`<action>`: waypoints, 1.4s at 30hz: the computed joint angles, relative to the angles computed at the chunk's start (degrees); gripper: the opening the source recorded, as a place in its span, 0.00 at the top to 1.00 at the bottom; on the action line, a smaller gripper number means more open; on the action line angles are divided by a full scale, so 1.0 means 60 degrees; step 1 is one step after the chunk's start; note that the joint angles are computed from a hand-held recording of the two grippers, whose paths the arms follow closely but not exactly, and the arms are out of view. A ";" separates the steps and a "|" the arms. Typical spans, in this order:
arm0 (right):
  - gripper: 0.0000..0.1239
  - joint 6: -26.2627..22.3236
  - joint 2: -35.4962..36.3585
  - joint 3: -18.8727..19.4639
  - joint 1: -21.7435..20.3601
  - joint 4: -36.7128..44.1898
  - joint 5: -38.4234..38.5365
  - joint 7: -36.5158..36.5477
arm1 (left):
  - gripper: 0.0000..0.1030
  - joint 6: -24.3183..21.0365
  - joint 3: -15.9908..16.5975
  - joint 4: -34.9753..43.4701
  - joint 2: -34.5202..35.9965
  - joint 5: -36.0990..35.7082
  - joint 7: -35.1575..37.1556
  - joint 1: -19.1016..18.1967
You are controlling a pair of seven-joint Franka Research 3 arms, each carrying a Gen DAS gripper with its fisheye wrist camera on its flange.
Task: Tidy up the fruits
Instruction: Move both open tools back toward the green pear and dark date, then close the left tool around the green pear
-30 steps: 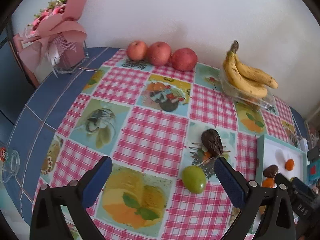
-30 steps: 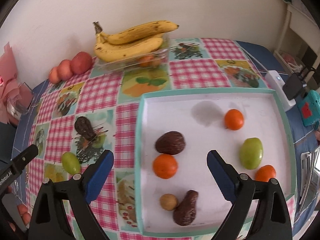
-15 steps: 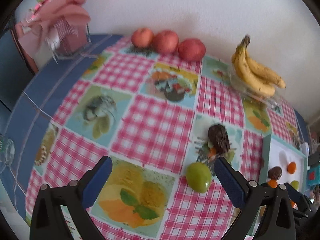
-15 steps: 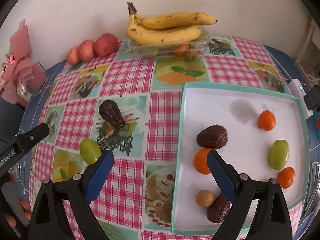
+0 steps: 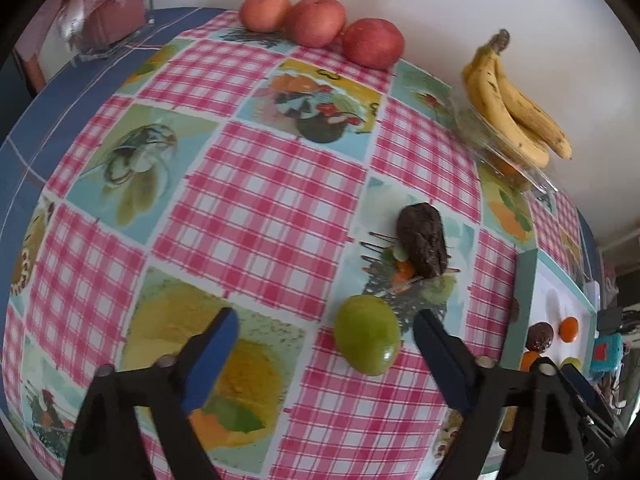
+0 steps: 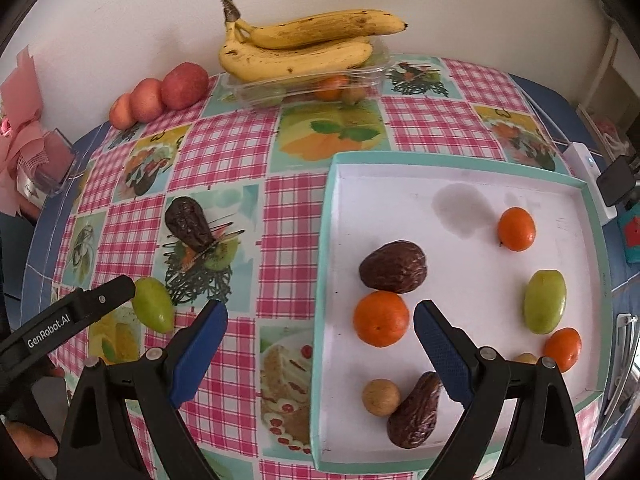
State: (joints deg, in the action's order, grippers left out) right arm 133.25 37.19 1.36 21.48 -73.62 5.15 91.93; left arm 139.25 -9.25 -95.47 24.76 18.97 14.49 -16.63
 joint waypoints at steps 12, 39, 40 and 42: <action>0.24 0.0060 -0.0053 -0.0101 -0.0017 0.0003 -0.0146 0.0087 | 0.40 -0.0329 -0.0100 0.0985 0.0805 -0.0294 0.0746 -0.0166; 0.24 0.0114 -0.0005 -0.0086 0.0020 0.0027 -0.0250 0.0185 | 0.58 0.0510 0.0248 0.0017 -0.0006 0.0194 0.0139 -0.0129; 0.24 0.0165 -0.0017 -0.0073 0.0015 -0.0005 -0.0224 0.0176 | 0.58 0.0550 0.0292 -0.0115 -0.0139 0.0320 0.0006 -0.0126; 0.24 0.0245 -0.0025 -0.0065 0.0028 -0.0029 -0.0190 0.0198 | 0.58 0.0603 0.0310 -0.0287 -0.0339 0.0483 -0.0222 -0.0096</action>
State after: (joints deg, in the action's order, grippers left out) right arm 134.72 37.04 0.97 21.65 -73.80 4.01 93.11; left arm 142.87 -7.39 -97.19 22.73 21.87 13.16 -17.21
